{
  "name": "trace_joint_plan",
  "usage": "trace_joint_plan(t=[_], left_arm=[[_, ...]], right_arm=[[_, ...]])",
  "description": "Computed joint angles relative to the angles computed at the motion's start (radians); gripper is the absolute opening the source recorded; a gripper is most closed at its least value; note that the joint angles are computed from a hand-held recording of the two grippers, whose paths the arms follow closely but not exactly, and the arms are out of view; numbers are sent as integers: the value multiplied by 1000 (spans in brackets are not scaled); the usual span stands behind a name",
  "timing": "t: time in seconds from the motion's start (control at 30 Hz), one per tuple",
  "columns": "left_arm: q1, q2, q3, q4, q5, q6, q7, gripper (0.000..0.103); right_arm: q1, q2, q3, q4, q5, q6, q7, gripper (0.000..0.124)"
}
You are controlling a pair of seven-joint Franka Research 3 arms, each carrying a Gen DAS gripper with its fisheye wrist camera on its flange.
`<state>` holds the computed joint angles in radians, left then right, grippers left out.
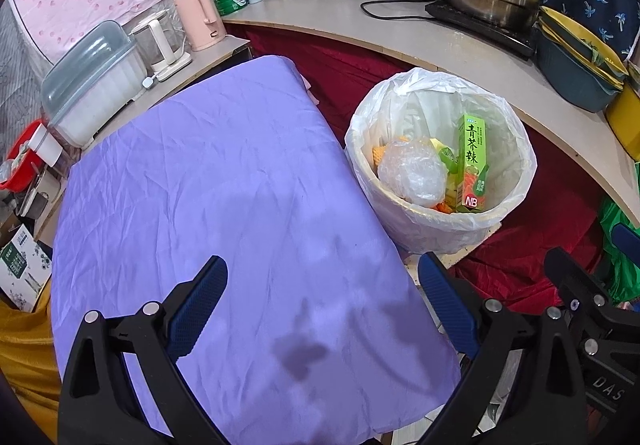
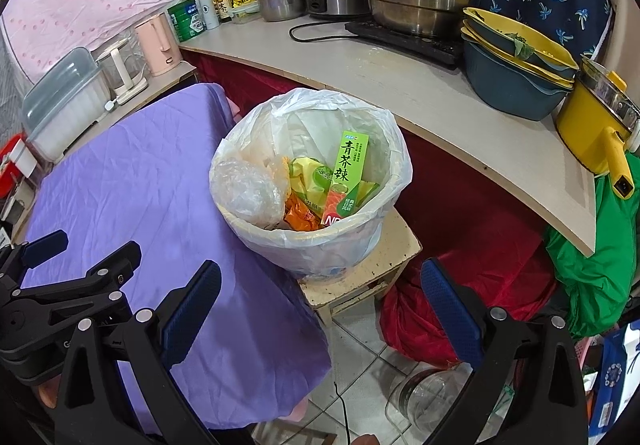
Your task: Collect trash
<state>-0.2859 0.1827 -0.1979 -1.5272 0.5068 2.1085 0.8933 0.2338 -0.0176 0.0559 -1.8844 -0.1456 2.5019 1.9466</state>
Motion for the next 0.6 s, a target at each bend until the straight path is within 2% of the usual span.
trace_joint_plan(t=[0.6], left_arm=[[-1, -10, -2, -12, 2, -3, -11, 92]], right_arm=[[1, -7, 3, -7, -5, 2, 3, 96]])
